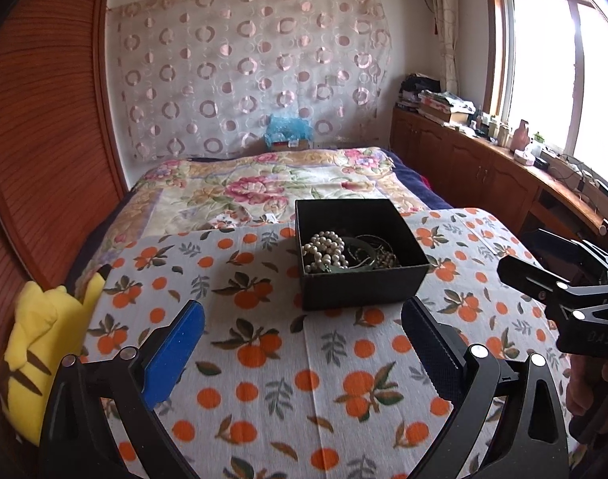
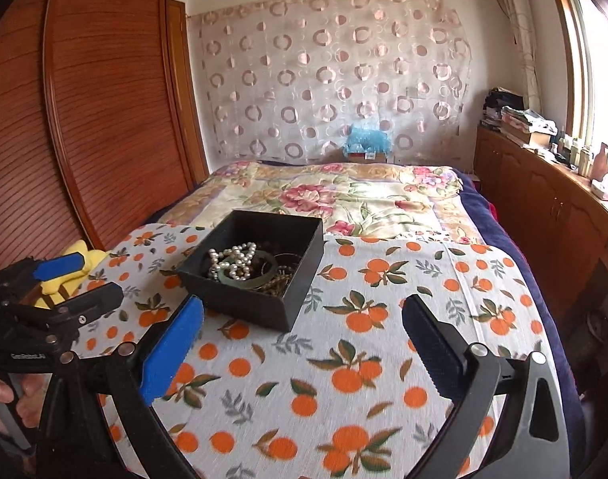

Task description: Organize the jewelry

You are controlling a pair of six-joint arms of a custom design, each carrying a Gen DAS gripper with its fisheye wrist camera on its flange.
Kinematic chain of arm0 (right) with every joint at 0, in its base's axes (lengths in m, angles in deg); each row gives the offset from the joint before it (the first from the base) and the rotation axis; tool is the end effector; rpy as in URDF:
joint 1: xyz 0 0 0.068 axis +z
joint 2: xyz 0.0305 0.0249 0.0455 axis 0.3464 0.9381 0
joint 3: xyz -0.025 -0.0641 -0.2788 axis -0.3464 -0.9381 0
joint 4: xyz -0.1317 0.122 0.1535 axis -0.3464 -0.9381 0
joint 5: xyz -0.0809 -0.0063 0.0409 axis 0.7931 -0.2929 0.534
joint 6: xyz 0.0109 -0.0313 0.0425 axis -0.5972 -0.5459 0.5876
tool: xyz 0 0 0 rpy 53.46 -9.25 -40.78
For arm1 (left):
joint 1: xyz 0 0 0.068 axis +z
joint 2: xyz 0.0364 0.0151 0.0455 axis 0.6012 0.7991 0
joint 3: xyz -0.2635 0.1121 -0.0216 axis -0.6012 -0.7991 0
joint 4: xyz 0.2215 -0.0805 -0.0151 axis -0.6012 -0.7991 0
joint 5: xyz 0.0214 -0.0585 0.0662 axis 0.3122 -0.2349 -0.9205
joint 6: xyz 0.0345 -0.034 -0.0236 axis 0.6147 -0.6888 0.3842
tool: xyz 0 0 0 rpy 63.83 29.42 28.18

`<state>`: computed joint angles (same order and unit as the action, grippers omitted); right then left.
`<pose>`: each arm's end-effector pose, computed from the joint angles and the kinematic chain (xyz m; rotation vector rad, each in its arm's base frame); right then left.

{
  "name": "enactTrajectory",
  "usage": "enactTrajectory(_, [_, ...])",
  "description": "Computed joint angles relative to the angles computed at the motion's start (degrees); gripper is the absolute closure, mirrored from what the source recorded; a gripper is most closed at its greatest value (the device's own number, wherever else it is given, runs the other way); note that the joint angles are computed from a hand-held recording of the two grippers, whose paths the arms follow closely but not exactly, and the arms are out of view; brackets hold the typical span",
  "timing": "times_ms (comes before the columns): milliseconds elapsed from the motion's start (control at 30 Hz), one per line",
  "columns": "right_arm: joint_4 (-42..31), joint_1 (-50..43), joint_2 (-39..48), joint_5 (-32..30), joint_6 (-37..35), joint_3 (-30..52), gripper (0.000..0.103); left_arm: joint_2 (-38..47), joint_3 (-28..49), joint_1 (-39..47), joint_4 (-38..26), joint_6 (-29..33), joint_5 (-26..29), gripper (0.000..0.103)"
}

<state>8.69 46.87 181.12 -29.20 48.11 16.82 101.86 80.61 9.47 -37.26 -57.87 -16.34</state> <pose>0.2890 0.1332 0.2300 0.0140 2.1283 0.1475 0.3119 -0.1580 0.2307 0.3817 2.1606 -0.2012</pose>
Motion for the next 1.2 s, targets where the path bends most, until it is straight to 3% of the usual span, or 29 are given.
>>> enactTrajectory(400, [-2.54,10.45,-15.39,11.68,2.77,-6.91,0.003,-15.42,-9.11,-4.04,-0.46,-1.56,-6.72,0.008])
enactTrajectory(633, [-5.47,14.95,-17.85,17.98,4.08,-7.20,0.003,-20.03,-10.94,-4.84,-1.89,-1.91,-6.97,0.008])
enactTrajectory(1200, [-4.93,14.65,-18.23,18.63,4.38,-8.27,0.003,-20.23,-11.07,-5.43,-2.01,-2.08,-6.84,0.008])
